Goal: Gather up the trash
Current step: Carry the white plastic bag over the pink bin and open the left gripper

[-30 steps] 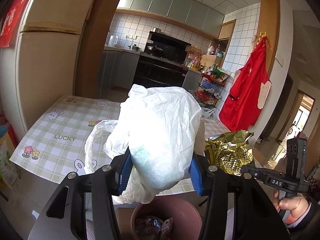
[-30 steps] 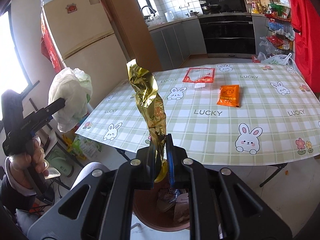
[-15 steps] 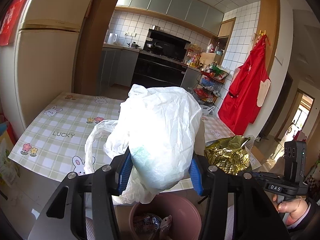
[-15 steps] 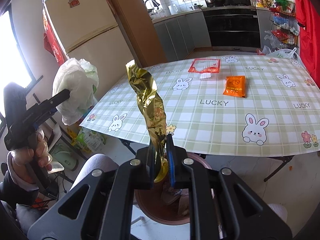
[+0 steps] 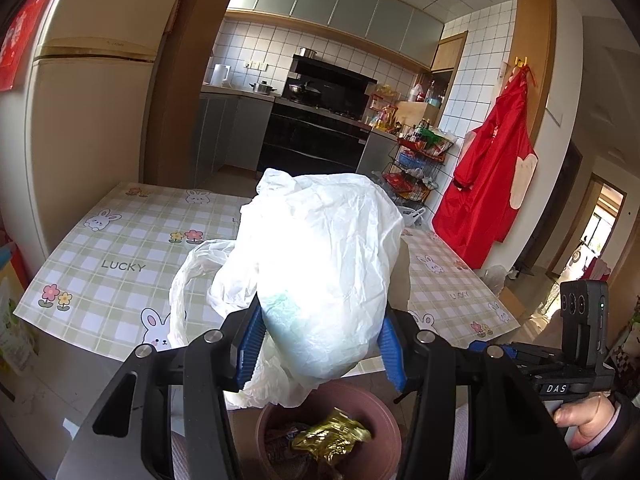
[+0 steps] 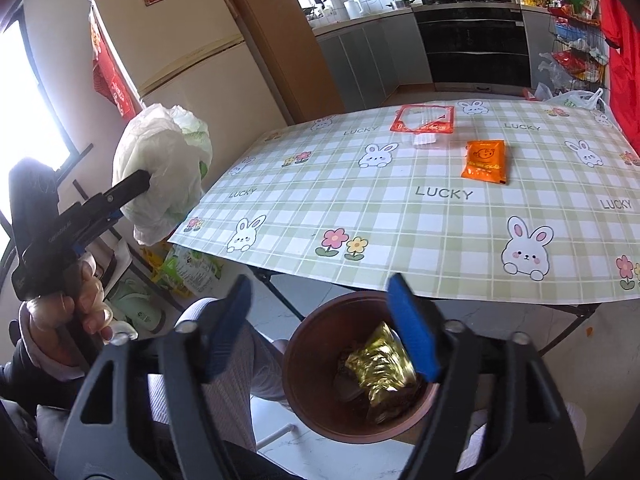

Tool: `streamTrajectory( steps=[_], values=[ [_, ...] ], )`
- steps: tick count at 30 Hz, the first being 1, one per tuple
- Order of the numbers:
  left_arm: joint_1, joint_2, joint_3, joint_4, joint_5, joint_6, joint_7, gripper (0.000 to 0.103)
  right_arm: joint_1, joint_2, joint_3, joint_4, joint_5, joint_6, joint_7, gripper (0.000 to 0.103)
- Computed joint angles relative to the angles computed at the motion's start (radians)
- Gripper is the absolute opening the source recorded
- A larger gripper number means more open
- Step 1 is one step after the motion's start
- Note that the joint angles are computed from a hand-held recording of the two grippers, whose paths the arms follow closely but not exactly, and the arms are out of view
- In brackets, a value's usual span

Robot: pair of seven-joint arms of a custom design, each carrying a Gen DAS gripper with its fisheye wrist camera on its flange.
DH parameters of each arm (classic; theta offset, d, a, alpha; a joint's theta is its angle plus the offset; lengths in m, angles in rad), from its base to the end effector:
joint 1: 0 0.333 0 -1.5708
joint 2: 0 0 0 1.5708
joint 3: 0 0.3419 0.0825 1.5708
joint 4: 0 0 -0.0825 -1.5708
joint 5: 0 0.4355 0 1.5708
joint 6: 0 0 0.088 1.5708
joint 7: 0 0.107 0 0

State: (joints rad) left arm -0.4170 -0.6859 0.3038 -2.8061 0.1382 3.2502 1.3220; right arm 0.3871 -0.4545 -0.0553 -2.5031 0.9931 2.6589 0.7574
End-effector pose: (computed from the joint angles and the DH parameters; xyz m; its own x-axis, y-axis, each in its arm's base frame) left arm 0.3973 -0.0501 0.5161 -0.1342 -0.9468 0.2924 -0.4891 -0.1933 -0.8505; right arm 0.4587 0.1315 0.4999 0.4849 -0.7895 -0.3763 -0.7188 -0.1148 -0.6856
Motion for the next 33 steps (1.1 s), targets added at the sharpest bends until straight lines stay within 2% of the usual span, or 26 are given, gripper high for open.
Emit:
streamTrajectory(
  steps=[1,2,6,8,10,14,20,26,27,28,30,32,33],
  values=[
    [-0.002,0.001,0.0,0.001,0.0,-0.002,0.0,0.049,-0.002,-0.002,0.005,-0.002,0.0,0.016,0.003,0.093],
    [-0.006,0.001,0.003,0.001,0.001,-0.003,0.001,0.049,-0.006,-0.006,0.017,-0.009,-0.005,0.049,0.014,0.096],
    [-0.043,0.0,0.031,0.002,0.002,-0.012,0.02,0.049,-0.004,-0.013,0.028,-0.018,-0.024,0.139,0.045,0.097],
    [-0.077,-0.005,0.055,0.004,0.001,-0.025,0.04,0.049,-0.011,-0.014,0.039,-0.025,-0.062,0.193,0.084,0.097],
    [-0.14,-0.015,0.104,0.009,-0.001,-0.047,0.085,0.05,-0.002,-0.02,0.034,-0.036,-0.079,0.254,0.106,0.097],
    [-0.227,-0.028,0.159,0.015,-0.031,-0.083,0.175,0.05,0.046,-0.03,-0.029,-0.039,-0.065,0.284,0.104,0.097],
    [-0.329,-0.016,0.214,0.033,-0.102,-0.137,0.279,0.05,0.062,-0.032,-0.056,-0.048,-0.086,0.321,0.136,0.097],
    [-0.397,0.001,0.241,0.044,-0.177,-0.167,0.369,0.053,0.08,-0.034,-0.08,-0.053,-0.085,0.335,0.144,0.097],
    [-0.404,0.003,0.242,0.046,-0.19,-0.17,0.381,0.057,0.082,-0.035,-0.083,-0.054,-0.084,0.339,0.146,0.097],
    [-0.415,0.004,0.246,0.049,-0.205,-0.172,0.393,0.069,0.086,-0.036,-0.089,-0.055,-0.081,0.339,0.146,0.097],
    [-0.427,0.003,0.25,0.049,-0.239,-0.168,0.409,0.086,0.09,-0.042,-0.092,-0.06,-0.08,0.34,0.15,0.097],
    [-0.443,-0.007,0.264,0.05,-0.273,-0.17,0.43,0.088,0.09,-0.043,-0.093,-0.063,-0.082,0.341,0.153,0.097],
    [-0.427,-0.002,0.249,0.051,-0.284,-0.171,0.431,0.09,0.09,-0.044,-0.092,-0.064,-0.084,0.341,0.156,0.097]
  ],
)
